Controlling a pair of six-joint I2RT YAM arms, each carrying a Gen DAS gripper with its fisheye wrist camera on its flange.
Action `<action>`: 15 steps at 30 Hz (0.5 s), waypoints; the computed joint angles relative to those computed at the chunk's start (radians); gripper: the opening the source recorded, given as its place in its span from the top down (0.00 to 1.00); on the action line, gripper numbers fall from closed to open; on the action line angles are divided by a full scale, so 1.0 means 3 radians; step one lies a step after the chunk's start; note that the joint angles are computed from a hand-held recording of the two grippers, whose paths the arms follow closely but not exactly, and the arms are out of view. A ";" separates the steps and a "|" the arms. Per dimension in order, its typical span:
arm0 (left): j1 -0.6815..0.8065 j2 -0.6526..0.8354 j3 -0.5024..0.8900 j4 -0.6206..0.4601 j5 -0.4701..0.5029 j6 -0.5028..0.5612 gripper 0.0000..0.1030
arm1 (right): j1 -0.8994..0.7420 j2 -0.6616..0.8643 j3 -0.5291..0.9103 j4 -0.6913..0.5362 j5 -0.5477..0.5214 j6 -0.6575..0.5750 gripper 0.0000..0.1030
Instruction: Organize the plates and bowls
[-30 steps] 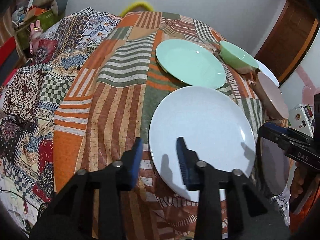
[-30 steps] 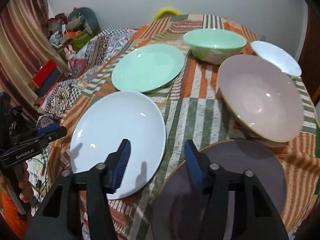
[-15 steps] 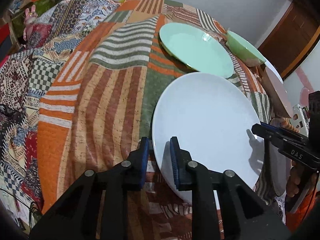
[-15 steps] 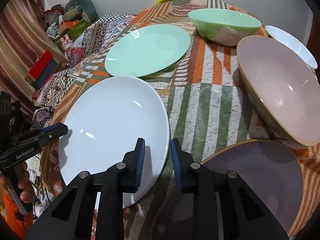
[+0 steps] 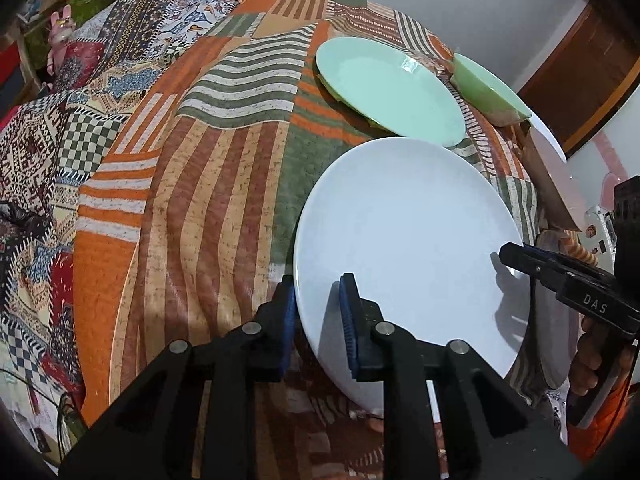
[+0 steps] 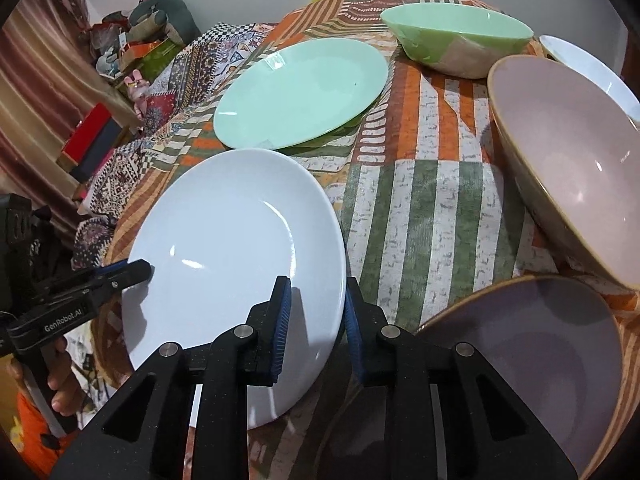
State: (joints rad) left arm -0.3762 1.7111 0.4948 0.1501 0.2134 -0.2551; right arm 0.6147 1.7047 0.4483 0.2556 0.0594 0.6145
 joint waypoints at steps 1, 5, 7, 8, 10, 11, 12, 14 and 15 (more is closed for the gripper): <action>-0.0006 -0.0053 -0.0026 -0.0022 -0.0008 -0.0006 0.80 | 0.0020 -0.0028 -0.0016 -0.0005 0.0011 0.0020 0.77; -0.0074 -0.0343 -0.0132 -0.0132 -0.0049 -0.0062 0.80 | 0.0119 -0.0216 -0.0103 -0.0059 0.0110 0.0085 0.77; -0.0117 -0.0488 -0.0166 -0.0197 -0.0070 -0.0091 0.80 | 0.0162 -0.0318 -0.0137 -0.0099 0.0178 0.0106 0.77; -0.0156 -0.0587 -0.0183 -0.0246 -0.0097 -0.0108 0.80 | 0.0178 -0.0389 -0.0164 -0.0118 0.0210 0.0118 0.77; -0.0227 -0.0739 -0.0193 -0.0334 -0.0142 -0.0134 0.80 | 0.0191 -0.0534 -0.0215 -0.0169 0.0246 0.0133 0.77; -0.0268 -0.0813 -0.0197 -0.0377 -0.0165 -0.0152 0.80 | 0.0205 -0.0640 -0.0259 -0.0199 0.0275 0.0151 0.77; -0.0329 -0.0915 -0.0198 -0.0443 -0.0198 -0.0185 0.80 | 0.0220 -0.0709 -0.0289 -0.0217 0.0304 0.0167 0.77; -0.0429 -0.1061 -0.0198 -0.0530 -0.0258 -0.0224 0.80 | 0.0242 -0.0917 -0.0367 -0.0294 0.0368 0.0196 0.77; -0.0499 -0.1134 -0.0193 -0.0576 -0.0300 -0.0264 0.80 | 0.0264 -0.0987 -0.0392 -0.0321 0.0406 0.0210 0.77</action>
